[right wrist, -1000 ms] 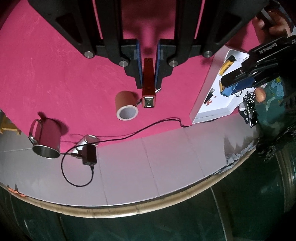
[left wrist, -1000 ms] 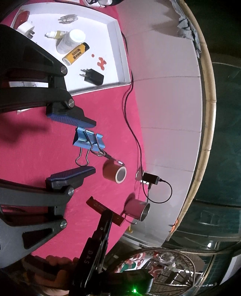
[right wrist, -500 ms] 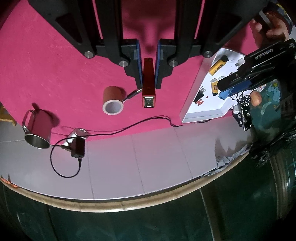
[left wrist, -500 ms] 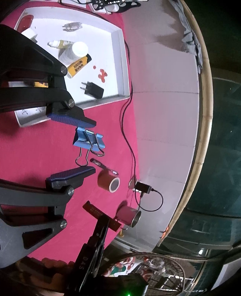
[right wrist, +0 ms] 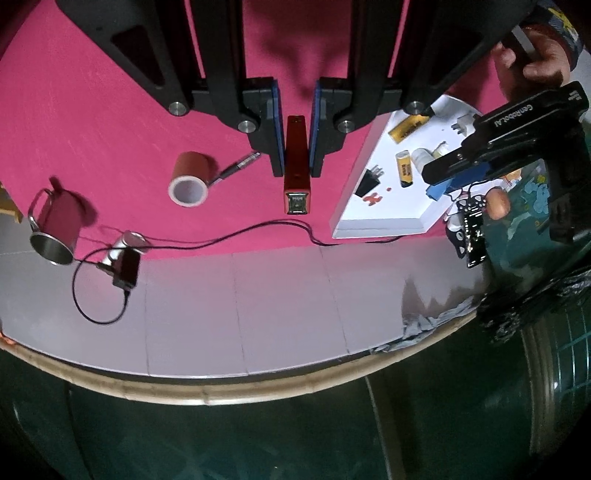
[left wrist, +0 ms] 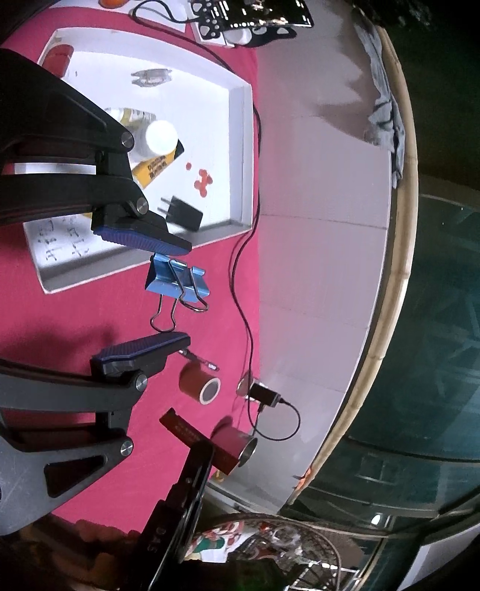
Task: Organize rigid objects
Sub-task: 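Carry the blue binder clip and red lighter over the white tray with both grippers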
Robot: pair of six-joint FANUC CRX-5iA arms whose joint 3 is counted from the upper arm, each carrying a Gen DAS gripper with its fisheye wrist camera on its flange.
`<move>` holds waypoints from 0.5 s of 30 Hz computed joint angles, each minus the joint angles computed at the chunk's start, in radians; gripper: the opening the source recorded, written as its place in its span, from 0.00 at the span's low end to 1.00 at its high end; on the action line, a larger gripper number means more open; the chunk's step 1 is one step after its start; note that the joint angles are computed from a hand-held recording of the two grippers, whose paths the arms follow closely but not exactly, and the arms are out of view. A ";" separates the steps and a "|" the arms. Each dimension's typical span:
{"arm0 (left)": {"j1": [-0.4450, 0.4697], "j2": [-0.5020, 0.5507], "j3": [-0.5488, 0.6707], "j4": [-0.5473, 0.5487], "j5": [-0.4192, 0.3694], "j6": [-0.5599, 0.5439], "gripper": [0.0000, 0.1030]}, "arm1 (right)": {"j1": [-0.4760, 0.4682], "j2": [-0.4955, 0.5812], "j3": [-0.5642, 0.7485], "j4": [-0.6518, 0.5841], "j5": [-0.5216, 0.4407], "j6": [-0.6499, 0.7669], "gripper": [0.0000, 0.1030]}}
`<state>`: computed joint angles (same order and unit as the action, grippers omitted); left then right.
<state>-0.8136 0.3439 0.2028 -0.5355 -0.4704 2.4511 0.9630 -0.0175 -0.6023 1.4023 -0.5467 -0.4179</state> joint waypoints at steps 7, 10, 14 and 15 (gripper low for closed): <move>0.011 -0.037 -0.035 -0.045 0.009 0.074 0.41 | 0.016 0.038 0.054 -0.015 0.008 0.063 0.10; 0.014 -0.051 -0.048 -0.074 0.006 0.115 0.41 | 0.019 0.055 0.076 -0.020 0.016 0.088 0.10; 0.021 -0.069 -0.066 -0.106 0.005 0.166 0.41 | 0.027 0.079 0.109 -0.033 0.024 0.127 0.10; 0.023 -0.073 -0.071 -0.114 0.005 0.180 0.41 | 0.029 0.087 0.119 -0.036 0.027 0.140 0.10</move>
<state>-0.7907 0.2708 0.1319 -0.6497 -0.4659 2.6308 0.9923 0.0697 -0.4832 1.3661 -0.5202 -0.2784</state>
